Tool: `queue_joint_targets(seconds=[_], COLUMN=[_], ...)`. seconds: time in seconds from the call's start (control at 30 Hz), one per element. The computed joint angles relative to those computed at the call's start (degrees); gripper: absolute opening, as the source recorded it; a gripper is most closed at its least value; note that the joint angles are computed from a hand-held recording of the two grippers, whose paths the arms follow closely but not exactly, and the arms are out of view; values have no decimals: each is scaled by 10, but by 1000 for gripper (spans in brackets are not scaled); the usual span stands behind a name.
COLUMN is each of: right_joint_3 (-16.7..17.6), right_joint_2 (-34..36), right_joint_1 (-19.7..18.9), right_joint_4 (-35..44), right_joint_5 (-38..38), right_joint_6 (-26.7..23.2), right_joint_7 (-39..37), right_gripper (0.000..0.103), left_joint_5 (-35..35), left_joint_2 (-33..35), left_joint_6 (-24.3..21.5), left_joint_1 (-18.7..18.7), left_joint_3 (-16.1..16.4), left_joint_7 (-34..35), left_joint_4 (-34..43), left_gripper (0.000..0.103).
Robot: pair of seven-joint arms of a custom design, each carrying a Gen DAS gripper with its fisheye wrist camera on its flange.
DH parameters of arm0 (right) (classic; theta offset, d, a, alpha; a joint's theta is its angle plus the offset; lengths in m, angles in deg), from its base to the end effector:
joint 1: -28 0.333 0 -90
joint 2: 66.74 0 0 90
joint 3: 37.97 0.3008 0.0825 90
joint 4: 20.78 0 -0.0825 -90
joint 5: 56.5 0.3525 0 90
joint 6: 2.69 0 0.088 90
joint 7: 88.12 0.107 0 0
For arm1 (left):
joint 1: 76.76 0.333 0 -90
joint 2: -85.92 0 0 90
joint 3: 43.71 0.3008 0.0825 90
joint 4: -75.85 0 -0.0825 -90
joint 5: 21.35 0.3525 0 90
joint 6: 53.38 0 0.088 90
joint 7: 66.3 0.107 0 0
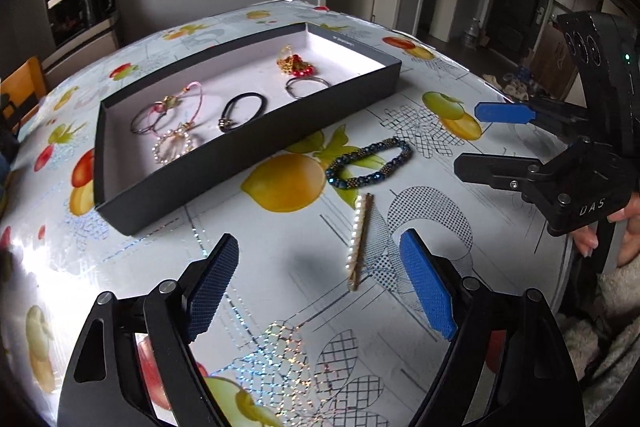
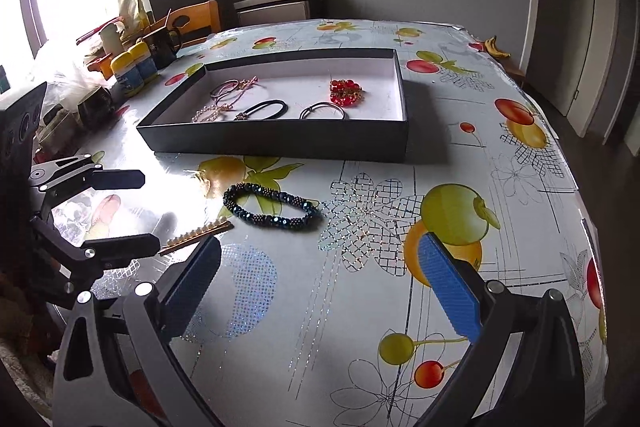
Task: Organize jewelry
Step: 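Grasp the pearl hair pin with the left tool while the right tool grasps the dark beaded bracelet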
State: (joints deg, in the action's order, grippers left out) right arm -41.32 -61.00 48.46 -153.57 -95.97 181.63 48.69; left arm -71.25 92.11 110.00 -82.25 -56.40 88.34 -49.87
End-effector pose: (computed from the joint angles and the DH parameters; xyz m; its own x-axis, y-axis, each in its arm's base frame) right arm 0.4876 0.2143 0.3883 0.2363 -0.9644 -0.1189 -0.7132 -0.0890 -0.6953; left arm 0.5358 -0.1306 0.3900 -0.6204 -0.7839 0.0227 -0.6131 0.4668 -0.6374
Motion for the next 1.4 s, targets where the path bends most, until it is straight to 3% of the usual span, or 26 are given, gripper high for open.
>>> queue_joint_targets(seconds=[0.1,0.17,0.27,0.33,0.53,0.67,0.73,0.83,1.07,1.23,1.3,1.37,1.4], right_joint_3=[-11,-15,-23,-18,44,49,58,90,95,62,85,104,108], right_joint_2=[0,1,4,7,21,38,47,63,82,79,80,81,81], right_joint_1=[9,12,16,12,-31,-25,-29,-54,-47,-13,-31,-46,-48], right_joint_4=[1,2,6,8,19,46,61,80,105,109,110,108,106], right_joint_5=[-21,-33,-54,-49,50,89,111,170,218,184,209,237,247], right_joint_6=[-1,0,8,8,-19,-40,-52,-68,-102,-118,-121,-117,-113], right_joint_7=[15,23,39,34,-64,-102,-124,-178,-233,-220,-253,-282,-290], right_gripper=[97,97,95,84,55,35,29,26,26,26,26,7,7], left_joint_5=[32,55,62,57,40,23,14,6,1,3,2,0,0], left_joint_2=[10,17,21,21,18,17,15,15,14,15,15,15,15], left_joint_6=[2,-8,-9,-2,22,25,21,17,19,22,21,19,18], left_joint_1=[-9,-10,-8,-8,-8,-8,-7,-7,-11,-13,-12,-11,-11], left_joint_3=[0,0,-7,-12,-22,-24,-24,-21,-19,-18,-18,-18,-18], left_joint_7=[-18,-32,-29,-15,25,40,47,52,54,53,53,54,54], left_joint_4=[3,8,8,5,-5,-7,-8,-6,-7,-7,-7,-6,-6], left_gripper=[71,51,44,37,8,8,8,8,8,8,8,8,8])
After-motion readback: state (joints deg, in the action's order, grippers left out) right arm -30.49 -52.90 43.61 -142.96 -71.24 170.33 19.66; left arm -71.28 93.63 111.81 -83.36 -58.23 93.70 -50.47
